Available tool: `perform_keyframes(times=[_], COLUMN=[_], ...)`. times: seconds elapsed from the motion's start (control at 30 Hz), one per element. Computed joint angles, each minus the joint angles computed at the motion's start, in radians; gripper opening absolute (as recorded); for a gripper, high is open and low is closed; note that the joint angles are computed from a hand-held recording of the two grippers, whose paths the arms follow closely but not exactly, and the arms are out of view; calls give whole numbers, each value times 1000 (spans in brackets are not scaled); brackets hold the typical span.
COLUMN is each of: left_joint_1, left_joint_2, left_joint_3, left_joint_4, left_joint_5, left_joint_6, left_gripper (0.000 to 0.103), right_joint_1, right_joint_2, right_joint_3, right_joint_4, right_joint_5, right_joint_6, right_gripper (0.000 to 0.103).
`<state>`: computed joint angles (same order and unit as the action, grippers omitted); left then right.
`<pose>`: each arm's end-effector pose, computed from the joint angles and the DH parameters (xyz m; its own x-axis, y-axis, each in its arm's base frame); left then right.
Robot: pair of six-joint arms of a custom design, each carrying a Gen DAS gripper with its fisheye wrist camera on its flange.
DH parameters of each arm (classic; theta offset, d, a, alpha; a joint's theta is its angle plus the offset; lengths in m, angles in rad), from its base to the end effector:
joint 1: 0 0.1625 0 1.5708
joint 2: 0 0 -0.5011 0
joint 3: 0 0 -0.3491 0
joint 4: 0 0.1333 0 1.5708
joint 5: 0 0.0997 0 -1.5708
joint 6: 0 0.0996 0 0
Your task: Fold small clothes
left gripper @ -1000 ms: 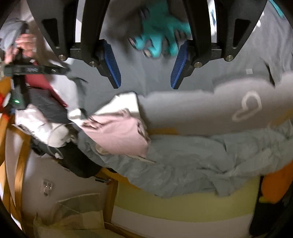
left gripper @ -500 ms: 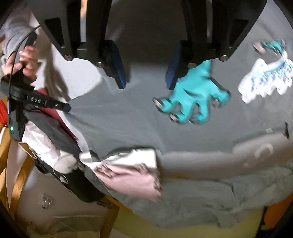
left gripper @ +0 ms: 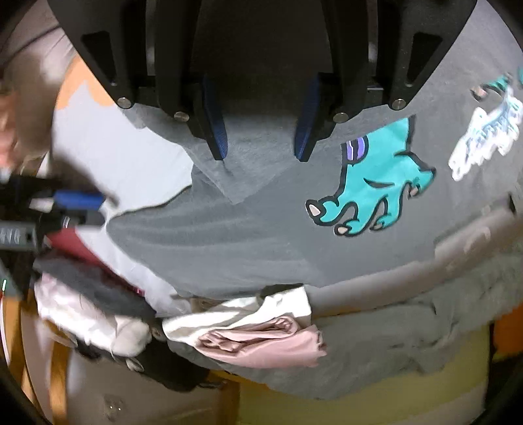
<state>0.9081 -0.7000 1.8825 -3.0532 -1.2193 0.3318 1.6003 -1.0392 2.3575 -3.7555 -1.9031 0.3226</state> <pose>-0.2606 -0.6063 0.1023 -0.5675 0.7156 -0.4072 0.8172 0.5500 -0.1722 0.1149 -0.4744 0.2714 -0.9091 0.4144 -0.0412 0.2838 0.5440 -0.7897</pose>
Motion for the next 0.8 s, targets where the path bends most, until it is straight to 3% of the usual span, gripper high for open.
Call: perform_keyframes(times=[0.03, 0.13, 0.27, 0.43, 0.47, 0.5, 0.57, 0.63, 0.67, 0.73, 0.8], left_joint_1=[11, 13, 1, 11, 10, 10, 12, 33, 34, 24, 29], left_joint_2=[-3, -2, 16, 13, 11, 6, -32, -103, -140, -197, -247], left_joint_3=[-10, 3, 45, 38, 39, 42, 76, 119, 140, 169, 190], left_joint_4=[12, -19, -137, -129, -130, -130, -196, -239, -244, -250, -273], left_joint_5=[-28, -33, -12, -34, -33, -33, -39, -136, -144, -94, -68], left_joint_6=[-22, -3, 44, 27, 24, 9, -104, -179, -198, -205, -194], left_gripper=[43, 44, 44, 45, 45, 45, 41, 43, 45, 45, 45], right_joint_1=[0, 36, 1, 83, 92, 102, 116, 160, 191, 246, 282], right_joint_2=[3, 28, 50, 121, 130, 141, 151, 173, 190, 212, 229], right_joint_3=[-14, -85, -100, -185, -193, -199, -204, -237, -262, -320, -394], right_joint_4=[33, 87, 12, 24, 18, 0, -30, -84, -114, -106, -18], right_joint_5=[7, -88, -54, -276, -304, -343, -362, -420, -435, -444, -401], right_joint_6=[7, -11, 149, 65, 57, 45, -8, -165, -270, -421, -474], right_gripper=[41, 41, 41, 40, 29, 4, 5, 5, 5, 5, 5])
